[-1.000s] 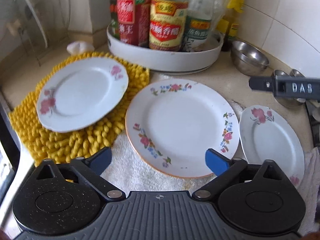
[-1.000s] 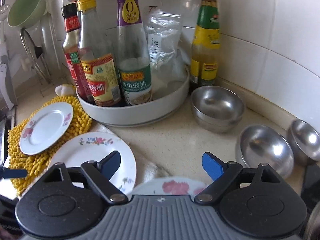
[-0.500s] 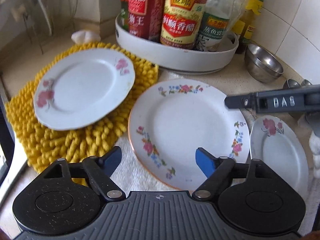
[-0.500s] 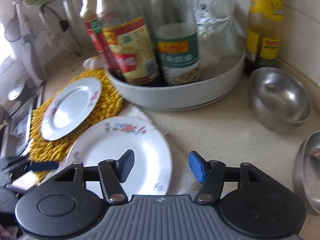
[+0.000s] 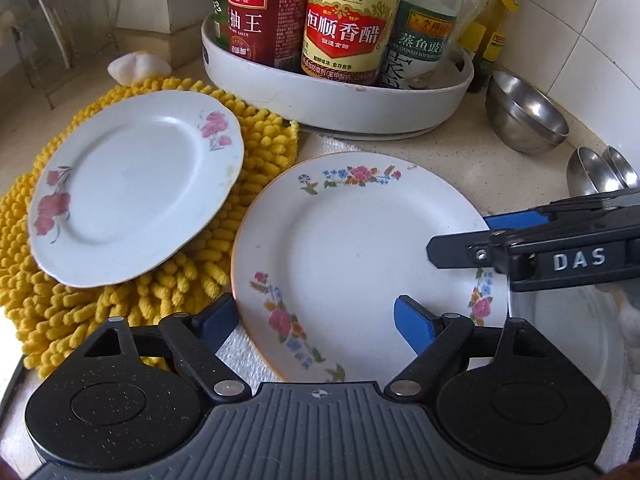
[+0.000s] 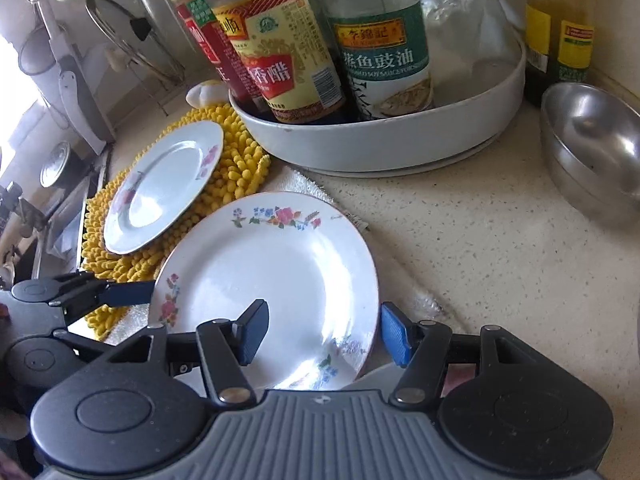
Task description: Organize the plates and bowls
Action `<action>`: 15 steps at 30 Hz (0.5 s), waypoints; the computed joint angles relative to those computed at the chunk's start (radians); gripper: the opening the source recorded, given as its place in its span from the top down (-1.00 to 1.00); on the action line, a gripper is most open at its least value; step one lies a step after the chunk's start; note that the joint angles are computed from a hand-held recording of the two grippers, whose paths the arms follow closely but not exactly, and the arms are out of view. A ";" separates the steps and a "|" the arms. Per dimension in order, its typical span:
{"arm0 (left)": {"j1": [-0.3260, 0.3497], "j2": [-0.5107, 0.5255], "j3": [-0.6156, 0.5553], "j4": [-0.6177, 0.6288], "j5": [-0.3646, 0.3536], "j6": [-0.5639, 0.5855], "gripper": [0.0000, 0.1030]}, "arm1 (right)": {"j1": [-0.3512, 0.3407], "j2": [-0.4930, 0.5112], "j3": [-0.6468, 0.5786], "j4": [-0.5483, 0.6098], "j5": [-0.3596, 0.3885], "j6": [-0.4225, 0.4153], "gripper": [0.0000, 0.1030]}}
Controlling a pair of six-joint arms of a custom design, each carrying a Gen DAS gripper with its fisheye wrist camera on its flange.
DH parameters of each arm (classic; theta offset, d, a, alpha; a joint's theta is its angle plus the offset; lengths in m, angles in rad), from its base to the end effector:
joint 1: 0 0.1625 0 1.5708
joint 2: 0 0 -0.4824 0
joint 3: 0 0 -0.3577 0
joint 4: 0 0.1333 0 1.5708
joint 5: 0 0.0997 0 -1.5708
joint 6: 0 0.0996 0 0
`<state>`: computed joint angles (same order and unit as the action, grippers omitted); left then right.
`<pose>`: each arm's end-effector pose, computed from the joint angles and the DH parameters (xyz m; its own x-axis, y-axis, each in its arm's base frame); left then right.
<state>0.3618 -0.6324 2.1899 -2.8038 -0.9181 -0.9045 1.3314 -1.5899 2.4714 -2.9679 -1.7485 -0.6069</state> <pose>-0.3646 -0.3452 -0.0168 -0.7587 0.2379 -0.6064 0.4692 0.8453 -0.2554 0.0286 -0.3707 0.3326 -0.8861 -0.2208 0.4075 -0.3641 0.8756 -0.3173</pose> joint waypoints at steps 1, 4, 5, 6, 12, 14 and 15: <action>0.003 0.003 0.003 -0.020 0.002 0.003 -0.76 | 0.002 0.003 0.000 -0.006 0.000 0.003 -0.56; 0.021 0.017 -0.012 -0.039 0.006 0.041 -0.86 | 0.008 0.014 0.002 -0.025 -0.007 -0.004 -0.56; 0.022 0.021 -0.024 -0.017 0.014 0.048 -0.86 | 0.011 0.016 0.005 -0.032 -0.013 0.003 -0.56; 0.020 0.025 -0.035 0.006 0.022 0.053 -0.83 | 0.015 0.020 0.012 -0.051 -0.021 0.006 -0.56; 0.017 0.018 -0.042 0.051 0.039 0.026 -0.73 | 0.067 0.056 0.028 -0.130 -0.109 0.035 -0.50; 0.011 0.023 -0.049 0.063 0.052 0.025 -0.70 | 0.069 0.063 0.042 -0.167 -0.113 0.051 -0.50; 0.009 0.025 -0.052 0.070 0.056 0.022 -0.72 | 0.063 0.061 0.049 -0.180 -0.104 0.055 -0.50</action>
<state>0.3711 -0.6070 2.1383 -2.7343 -0.8622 -0.8824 1.3939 -1.5290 2.5208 -3.1484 -1.8522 -0.5515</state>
